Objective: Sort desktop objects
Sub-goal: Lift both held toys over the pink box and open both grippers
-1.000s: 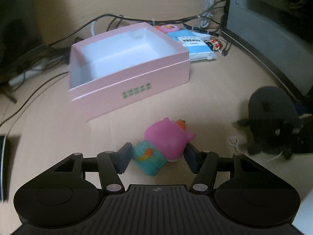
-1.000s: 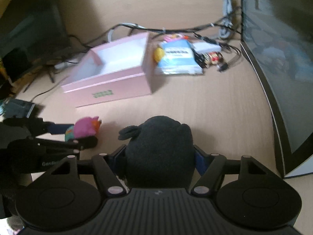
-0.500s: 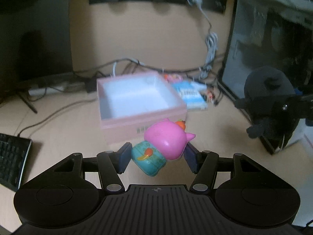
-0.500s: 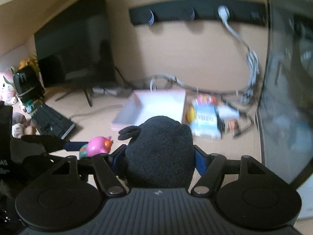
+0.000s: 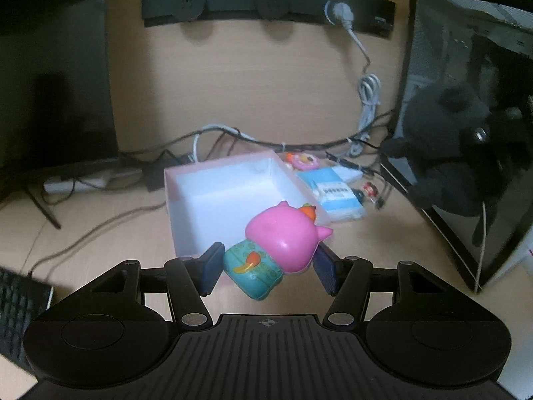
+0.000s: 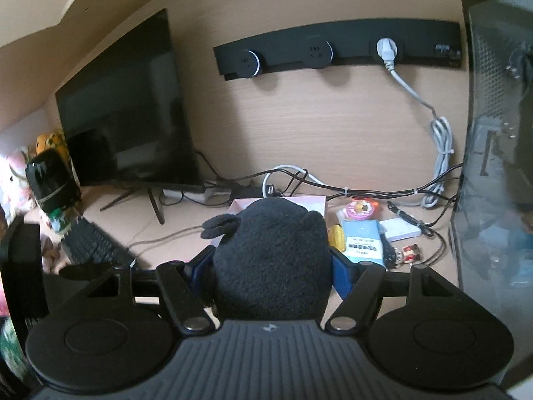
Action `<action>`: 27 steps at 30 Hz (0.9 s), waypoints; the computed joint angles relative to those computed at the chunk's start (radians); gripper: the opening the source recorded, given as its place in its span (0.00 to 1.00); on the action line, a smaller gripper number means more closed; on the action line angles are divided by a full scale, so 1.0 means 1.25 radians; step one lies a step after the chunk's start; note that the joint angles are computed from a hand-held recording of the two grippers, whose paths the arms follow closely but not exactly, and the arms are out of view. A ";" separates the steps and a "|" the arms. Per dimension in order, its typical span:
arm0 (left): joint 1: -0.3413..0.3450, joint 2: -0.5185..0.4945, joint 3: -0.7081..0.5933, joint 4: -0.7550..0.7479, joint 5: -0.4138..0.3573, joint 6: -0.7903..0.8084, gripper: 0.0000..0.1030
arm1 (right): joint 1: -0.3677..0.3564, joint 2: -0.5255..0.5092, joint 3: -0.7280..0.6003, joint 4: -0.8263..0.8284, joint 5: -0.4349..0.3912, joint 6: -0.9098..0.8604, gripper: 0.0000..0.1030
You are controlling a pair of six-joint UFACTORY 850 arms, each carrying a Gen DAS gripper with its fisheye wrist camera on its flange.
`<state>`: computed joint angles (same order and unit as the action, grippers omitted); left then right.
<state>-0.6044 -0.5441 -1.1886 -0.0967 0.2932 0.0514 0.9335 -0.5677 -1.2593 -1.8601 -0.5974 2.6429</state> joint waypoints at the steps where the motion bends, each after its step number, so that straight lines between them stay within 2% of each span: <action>1: 0.003 -0.010 -0.019 -0.019 -0.001 0.016 0.61 | -0.014 -0.005 -0.011 -0.026 0.013 0.037 0.68; 4: 0.013 -0.046 -0.084 -0.004 0.011 0.003 0.64 | -0.054 -0.039 -0.071 -0.092 0.034 0.112 0.69; 6: 0.024 -0.081 -0.135 0.049 0.026 -0.046 1.00 | -0.072 -0.077 -0.134 -0.079 0.009 0.094 0.76; 7: 0.027 -0.096 -0.159 0.025 0.021 -0.023 0.99 | -0.079 -0.097 -0.167 -0.052 -0.005 0.065 0.86; 8: 0.027 -0.107 -0.176 -0.032 0.011 0.030 0.99 | -0.083 -0.109 -0.189 -0.033 -0.018 0.046 0.90; 10: 0.026 -0.115 -0.181 -0.134 0.006 0.118 0.99 | -0.090 -0.119 -0.200 -0.036 -0.040 0.040 0.91; 13: 0.026 -0.112 -0.145 -0.122 0.032 0.085 0.99 | -0.090 -0.114 -0.168 -0.030 -0.089 0.045 1.00; 17: 0.020 -0.110 -0.089 -0.022 0.067 -0.022 1.00 | -0.091 -0.135 -0.142 0.089 -0.119 -0.029 1.00; 20: 0.002 -0.111 -0.062 -0.073 0.085 0.032 1.00 | -0.097 -0.161 -0.122 0.174 -0.093 -0.055 1.00; 22: -0.006 -0.112 -0.067 -0.111 0.045 0.066 1.00 | -0.102 -0.183 -0.123 0.227 -0.067 -0.081 1.00; 24: -0.003 -0.116 -0.082 -0.056 -0.022 0.004 1.00 | -0.102 -0.201 -0.121 0.271 -0.052 -0.113 0.94; 26: -0.005 -0.119 -0.085 -0.010 -0.041 -0.027 1.00 | -0.114 -0.234 -0.158 0.326 -0.030 -0.196 0.76; 27: -0.009 -0.119 -0.082 -0.030 -0.038 0.008 1.00 | -0.118 -0.245 -0.170 0.329 -0.023 -0.207 0.73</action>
<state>-0.6160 -0.6928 -1.2908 -0.1346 0.2463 0.0611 0.7857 -0.8741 -1.4722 -1.4493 -0.6257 2.3840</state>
